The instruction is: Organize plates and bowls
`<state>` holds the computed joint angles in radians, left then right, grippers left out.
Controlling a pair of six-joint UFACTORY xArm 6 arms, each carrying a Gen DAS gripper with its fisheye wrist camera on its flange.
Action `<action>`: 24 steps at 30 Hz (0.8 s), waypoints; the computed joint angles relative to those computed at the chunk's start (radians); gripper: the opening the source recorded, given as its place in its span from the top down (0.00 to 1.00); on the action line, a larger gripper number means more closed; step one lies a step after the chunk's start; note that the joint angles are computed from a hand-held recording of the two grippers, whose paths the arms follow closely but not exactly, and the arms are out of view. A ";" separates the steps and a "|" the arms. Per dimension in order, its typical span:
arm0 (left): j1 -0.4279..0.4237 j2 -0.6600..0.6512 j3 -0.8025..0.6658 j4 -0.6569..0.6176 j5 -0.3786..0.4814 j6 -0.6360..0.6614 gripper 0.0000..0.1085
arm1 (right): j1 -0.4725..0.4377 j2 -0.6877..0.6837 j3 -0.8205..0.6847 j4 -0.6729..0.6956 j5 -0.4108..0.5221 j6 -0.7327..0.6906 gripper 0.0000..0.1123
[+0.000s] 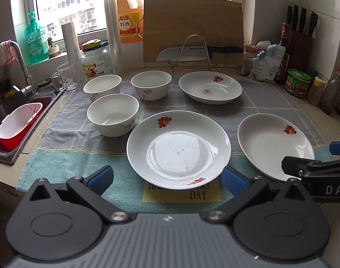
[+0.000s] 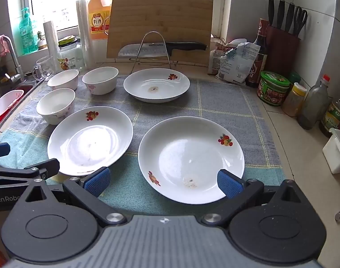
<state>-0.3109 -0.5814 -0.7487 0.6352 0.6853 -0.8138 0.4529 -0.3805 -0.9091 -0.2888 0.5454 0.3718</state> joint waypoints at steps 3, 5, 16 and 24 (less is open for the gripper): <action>0.014 -0.016 0.012 -0.032 -0.031 0.012 0.06 | 0.000 0.001 -0.002 -0.003 0.003 0.001 0.08; 0.013 -0.020 0.011 -0.034 -0.023 0.014 0.06 | -0.003 0.002 -0.002 0.001 -0.001 -0.002 0.08; 0.010 -0.021 0.002 -0.034 -0.012 0.022 0.06 | -0.009 -0.005 0.005 -0.010 -0.015 -0.003 0.08; 0.004 -0.027 0.001 -0.031 -0.005 0.017 0.06 | -0.010 -0.009 0.008 -0.015 -0.018 -0.001 0.08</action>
<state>-0.3068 -0.6081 -0.7475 0.6047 0.6806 -0.7970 0.4425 -0.3895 -0.9016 -0.3040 0.5278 0.3709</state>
